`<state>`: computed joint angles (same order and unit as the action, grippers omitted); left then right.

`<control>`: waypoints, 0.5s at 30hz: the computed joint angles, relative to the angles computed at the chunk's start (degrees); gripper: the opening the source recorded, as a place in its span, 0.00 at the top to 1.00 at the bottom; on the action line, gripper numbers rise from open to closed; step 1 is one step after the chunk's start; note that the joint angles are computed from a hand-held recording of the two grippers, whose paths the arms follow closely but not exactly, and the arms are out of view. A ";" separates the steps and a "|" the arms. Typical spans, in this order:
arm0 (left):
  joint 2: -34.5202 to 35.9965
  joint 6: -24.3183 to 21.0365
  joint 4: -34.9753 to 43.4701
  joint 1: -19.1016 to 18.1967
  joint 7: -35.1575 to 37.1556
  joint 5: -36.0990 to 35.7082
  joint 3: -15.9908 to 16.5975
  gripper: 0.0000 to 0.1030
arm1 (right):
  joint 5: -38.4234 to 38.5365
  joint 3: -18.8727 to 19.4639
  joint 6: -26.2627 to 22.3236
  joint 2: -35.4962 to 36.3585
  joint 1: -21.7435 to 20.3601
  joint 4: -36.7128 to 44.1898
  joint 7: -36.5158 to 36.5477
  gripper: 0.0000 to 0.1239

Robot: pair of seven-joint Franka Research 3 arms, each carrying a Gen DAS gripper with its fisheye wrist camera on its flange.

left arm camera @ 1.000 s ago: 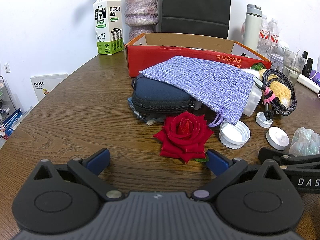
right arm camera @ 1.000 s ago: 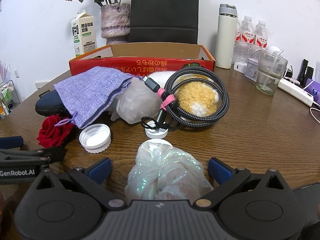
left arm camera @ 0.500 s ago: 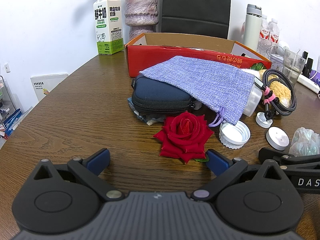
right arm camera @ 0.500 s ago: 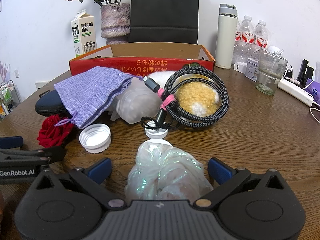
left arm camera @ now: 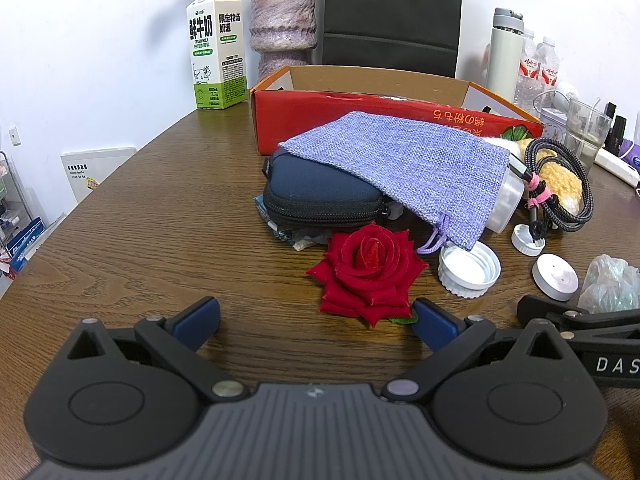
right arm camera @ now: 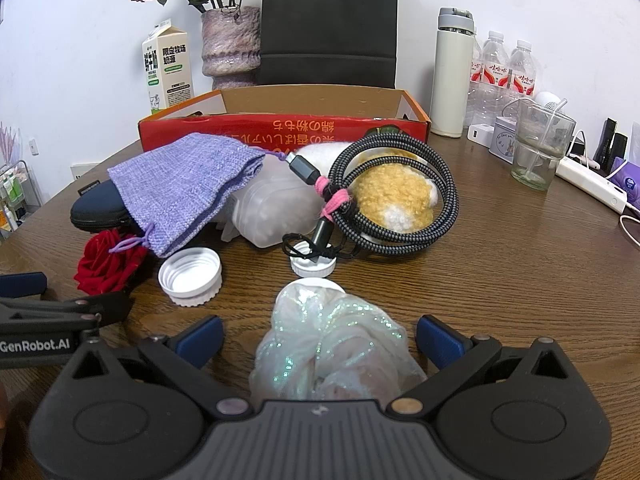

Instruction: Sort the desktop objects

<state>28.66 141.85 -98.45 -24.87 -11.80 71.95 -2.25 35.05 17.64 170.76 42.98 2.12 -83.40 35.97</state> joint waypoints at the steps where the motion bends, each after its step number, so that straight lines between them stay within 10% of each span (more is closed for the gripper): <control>1: 0.00 0.00 0.00 0.00 0.00 0.00 0.00 0.00 | -0.07 -0.12 0.04 0.05 0.14 0.07 0.15 0.17; 15: 1.50 -4.50 2.65 -1.62 0.22 -2.57 -0.09 0.00 | -0.75 1.11 -0.57 -0.48 -1.15 -0.79 -0.53 0.17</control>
<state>30.16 137.35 -95.81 -26.49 -11.58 69.38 -2.34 34.30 18.76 170.19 42.50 0.97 -84.19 35.44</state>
